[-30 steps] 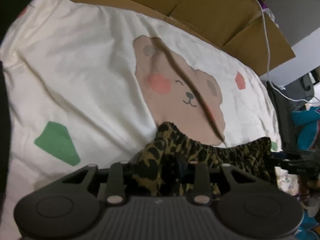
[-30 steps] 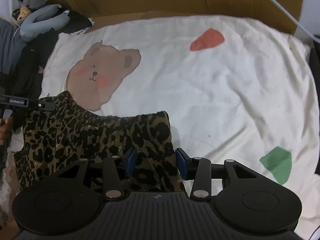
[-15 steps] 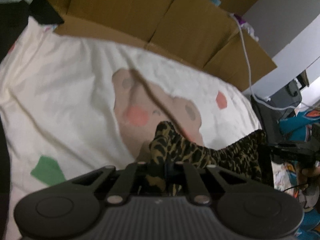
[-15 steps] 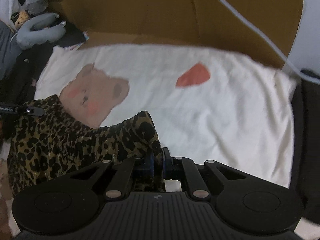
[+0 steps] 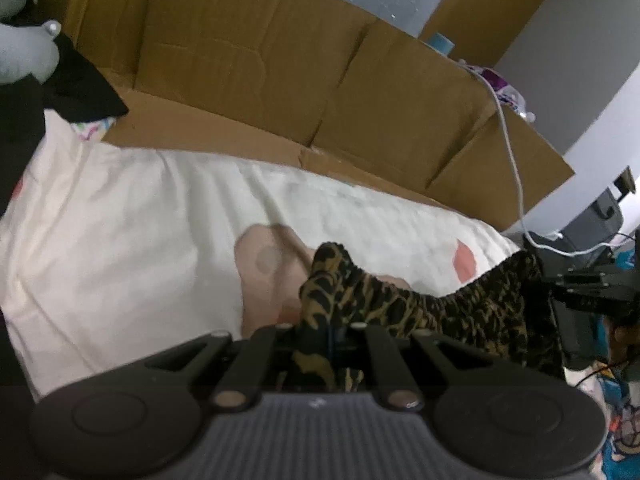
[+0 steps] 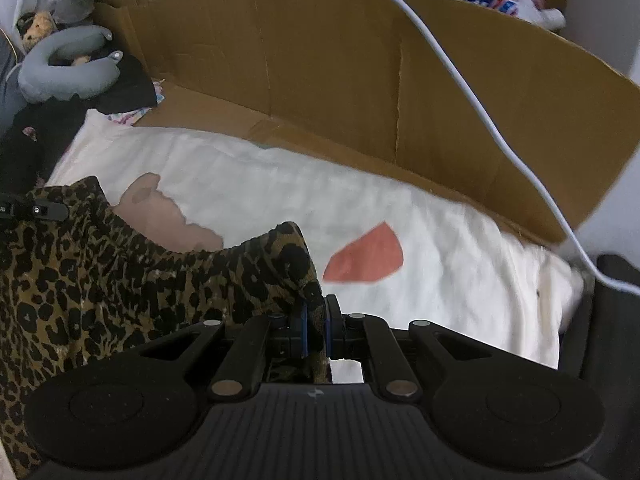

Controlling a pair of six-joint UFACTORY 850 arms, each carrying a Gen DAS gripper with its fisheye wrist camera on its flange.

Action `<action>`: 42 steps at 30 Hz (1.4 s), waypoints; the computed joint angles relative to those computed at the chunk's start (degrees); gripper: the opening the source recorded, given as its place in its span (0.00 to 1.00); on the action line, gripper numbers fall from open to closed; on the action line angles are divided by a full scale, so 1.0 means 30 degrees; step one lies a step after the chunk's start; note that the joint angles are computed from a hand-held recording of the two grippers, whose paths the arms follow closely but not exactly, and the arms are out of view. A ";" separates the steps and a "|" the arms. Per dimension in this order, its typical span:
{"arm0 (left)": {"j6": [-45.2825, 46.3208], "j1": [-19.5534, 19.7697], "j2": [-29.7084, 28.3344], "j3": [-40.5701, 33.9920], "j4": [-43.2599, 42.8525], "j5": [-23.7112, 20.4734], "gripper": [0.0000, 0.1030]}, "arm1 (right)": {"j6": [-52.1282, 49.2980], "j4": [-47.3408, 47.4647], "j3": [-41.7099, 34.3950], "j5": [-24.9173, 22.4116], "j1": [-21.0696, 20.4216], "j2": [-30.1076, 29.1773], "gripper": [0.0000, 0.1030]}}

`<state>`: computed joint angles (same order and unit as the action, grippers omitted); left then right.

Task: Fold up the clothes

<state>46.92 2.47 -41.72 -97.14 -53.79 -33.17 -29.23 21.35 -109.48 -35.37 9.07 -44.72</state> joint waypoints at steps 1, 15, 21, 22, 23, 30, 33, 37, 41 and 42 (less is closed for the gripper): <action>-0.0203 -0.0021 -0.0124 -0.0201 0.0149 0.0157 0.06 | 0.0154 -0.0138 -0.0437 -0.0078 0.0040 -0.0287 0.06; -0.2902 -0.0557 -0.1992 -0.3285 0.2583 0.1544 0.06 | 0.2501 -0.2102 -0.3768 0.0422 0.0319 -0.2507 0.06; -0.8609 -0.1086 -0.3581 -0.5384 0.8380 0.0794 0.24 | 0.2289 -0.2176 -0.4494 0.0735 0.0296 -0.3400 0.25; -0.8438 -0.1030 -0.3431 -0.5124 0.8174 0.0948 0.26 | 0.2590 -0.2610 -0.4411 0.0875 0.0333 -0.3399 0.30; -0.8221 -0.0969 -0.3276 -0.4852 0.7900 0.1103 0.30 | 0.2792 -0.2929 -0.4043 0.1227 0.0350 -0.3207 0.32; -0.7798 -0.0222 -0.1422 -0.2416 0.7207 0.1556 0.39 | 0.0415 0.0594 -0.1606 0.1545 -0.0323 -0.1550 0.47; -0.7318 0.0163 -0.0082 -0.0820 0.6856 0.1450 0.39 | -0.0580 0.2312 -0.0184 0.1212 -0.0641 -0.0545 0.47; -0.6918 0.0436 0.2032 0.2004 0.6601 0.2569 0.46 | -0.2402 0.4910 0.3030 0.2557 -0.0821 0.1607 0.47; -0.9814 0.0292 0.2946 0.3674 0.8941 0.3450 0.43 | -0.3583 0.6917 0.5598 0.3509 -0.0958 0.3279 0.48; -1.0440 0.0273 0.2850 0.3564 0.9527 0.3143 0.43 | -0.3217 0.6511 0.5940 0.3634 -0.0921 0.3544 0.47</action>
